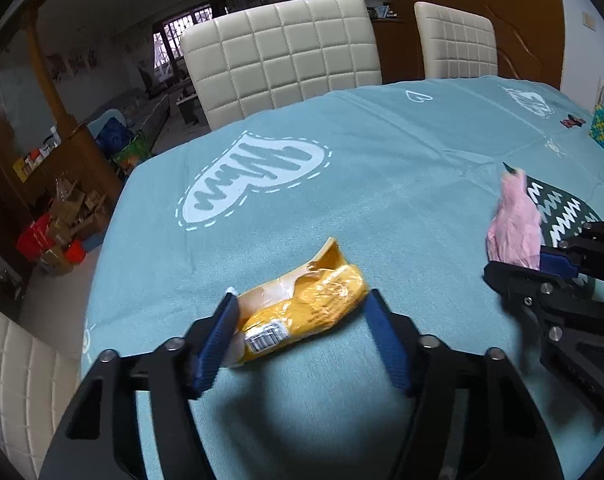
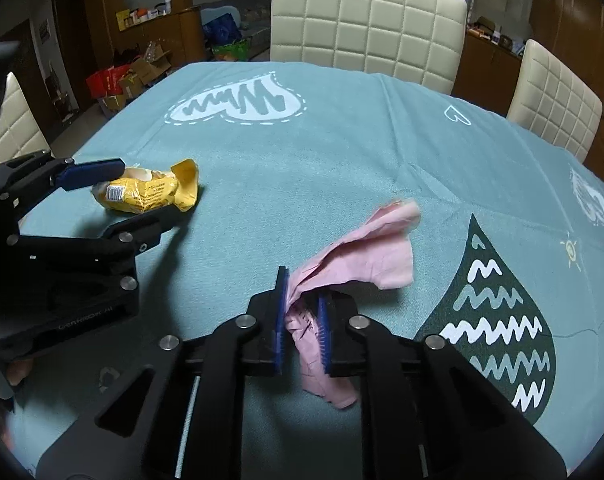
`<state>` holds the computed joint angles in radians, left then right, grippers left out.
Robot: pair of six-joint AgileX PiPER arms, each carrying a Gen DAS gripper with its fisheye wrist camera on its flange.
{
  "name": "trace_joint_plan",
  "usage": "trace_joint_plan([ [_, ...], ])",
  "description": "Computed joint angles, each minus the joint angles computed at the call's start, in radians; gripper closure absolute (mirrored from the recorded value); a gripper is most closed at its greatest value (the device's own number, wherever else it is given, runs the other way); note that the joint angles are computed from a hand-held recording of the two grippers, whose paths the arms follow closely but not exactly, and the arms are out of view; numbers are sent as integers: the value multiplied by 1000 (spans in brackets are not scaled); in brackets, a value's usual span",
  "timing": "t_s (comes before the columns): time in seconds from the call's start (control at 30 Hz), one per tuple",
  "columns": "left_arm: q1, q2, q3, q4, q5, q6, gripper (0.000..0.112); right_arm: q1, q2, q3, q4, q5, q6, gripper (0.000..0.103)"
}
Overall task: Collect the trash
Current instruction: 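Grasp the yellow snack wrapper with the left gripper while the right grasps the pink tissue, then carry the yellow wrapper to the bin and open the left gripper while the right carries the tissue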
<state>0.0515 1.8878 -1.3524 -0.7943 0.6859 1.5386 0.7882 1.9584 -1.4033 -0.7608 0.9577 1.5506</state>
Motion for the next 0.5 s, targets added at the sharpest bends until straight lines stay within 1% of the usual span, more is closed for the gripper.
trace_joint_plan([
  [0.03, 5, -7, 2, -1, 8, 2, 75, 4, -1, -2, 2, 2, -2, 89],
  [0.07, 6, -14, 1, 33, 12, -33, 83, 11, 1, -11, 3, 12, -6, 89],
  [0.13, 15, -24, 5, 51, 19, -52, 86, 30, 8, -33, 2, 37, -18, 89],
  [0.17, 23, -33, 15, 50, 15, -41, 99, 37, 10, -40, 2, 45, -22, 89],
  [0.23, 37, -40, 16, 64, 23, -51, 99, 58, 16, -63, 1, 67, -31, 89],
  [0.5, 181, -86, 7, -1, 168, 39, 101, 127, 51, -187, -4, 158, -82, 89],
])
